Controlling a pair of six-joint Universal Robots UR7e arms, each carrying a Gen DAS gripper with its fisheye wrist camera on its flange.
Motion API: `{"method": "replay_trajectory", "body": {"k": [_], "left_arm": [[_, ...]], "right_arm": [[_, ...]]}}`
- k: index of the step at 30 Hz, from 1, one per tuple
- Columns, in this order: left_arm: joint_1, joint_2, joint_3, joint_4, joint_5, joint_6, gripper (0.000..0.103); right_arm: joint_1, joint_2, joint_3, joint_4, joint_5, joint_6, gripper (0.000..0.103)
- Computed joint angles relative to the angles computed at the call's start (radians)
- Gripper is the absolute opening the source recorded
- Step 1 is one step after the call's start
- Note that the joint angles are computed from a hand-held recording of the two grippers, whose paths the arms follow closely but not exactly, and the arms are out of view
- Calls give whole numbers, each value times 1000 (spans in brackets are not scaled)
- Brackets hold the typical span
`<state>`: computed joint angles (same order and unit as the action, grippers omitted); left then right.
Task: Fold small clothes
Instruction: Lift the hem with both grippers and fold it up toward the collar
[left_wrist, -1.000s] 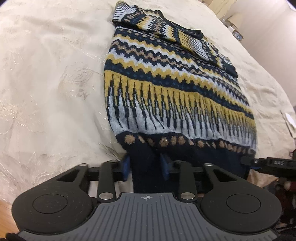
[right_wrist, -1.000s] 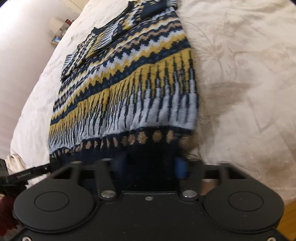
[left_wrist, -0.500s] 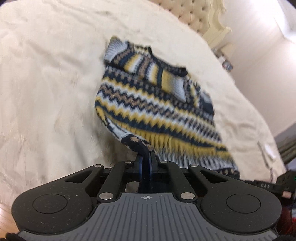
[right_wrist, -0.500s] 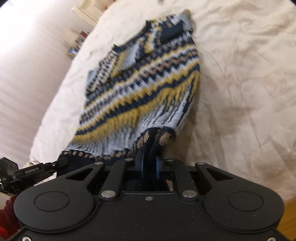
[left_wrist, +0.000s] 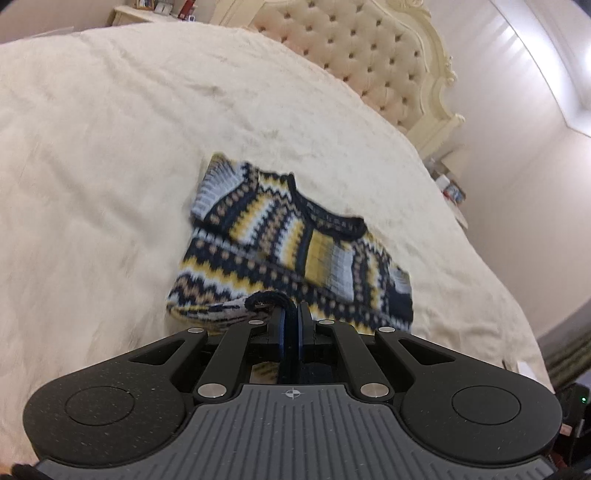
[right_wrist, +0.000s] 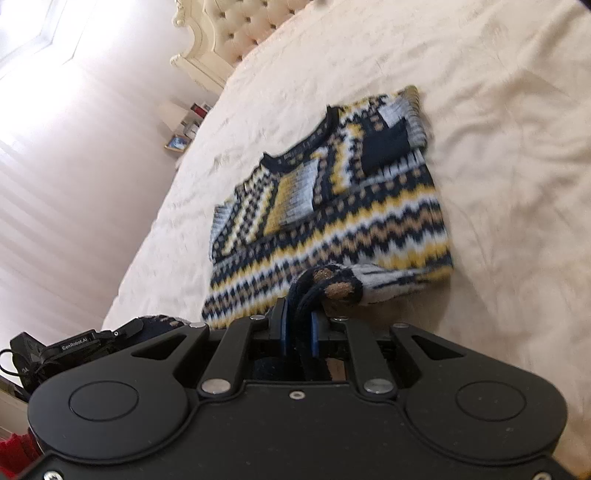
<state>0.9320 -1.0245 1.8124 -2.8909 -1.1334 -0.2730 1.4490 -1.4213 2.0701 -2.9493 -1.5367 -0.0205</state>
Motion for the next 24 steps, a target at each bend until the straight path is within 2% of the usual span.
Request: {"method": "replay_trajectory", "body": {"k": [15, 24], "left_arm": [[-6, 161, -232, -32, 60, 76, 6], [-8, 253, -359, -51, 97, 112, 6]], "right_arm": [[-21, 128, -246, 81, 106, -61, 20], [-28, 221, -405, 154, 132, -103, 20]]}}
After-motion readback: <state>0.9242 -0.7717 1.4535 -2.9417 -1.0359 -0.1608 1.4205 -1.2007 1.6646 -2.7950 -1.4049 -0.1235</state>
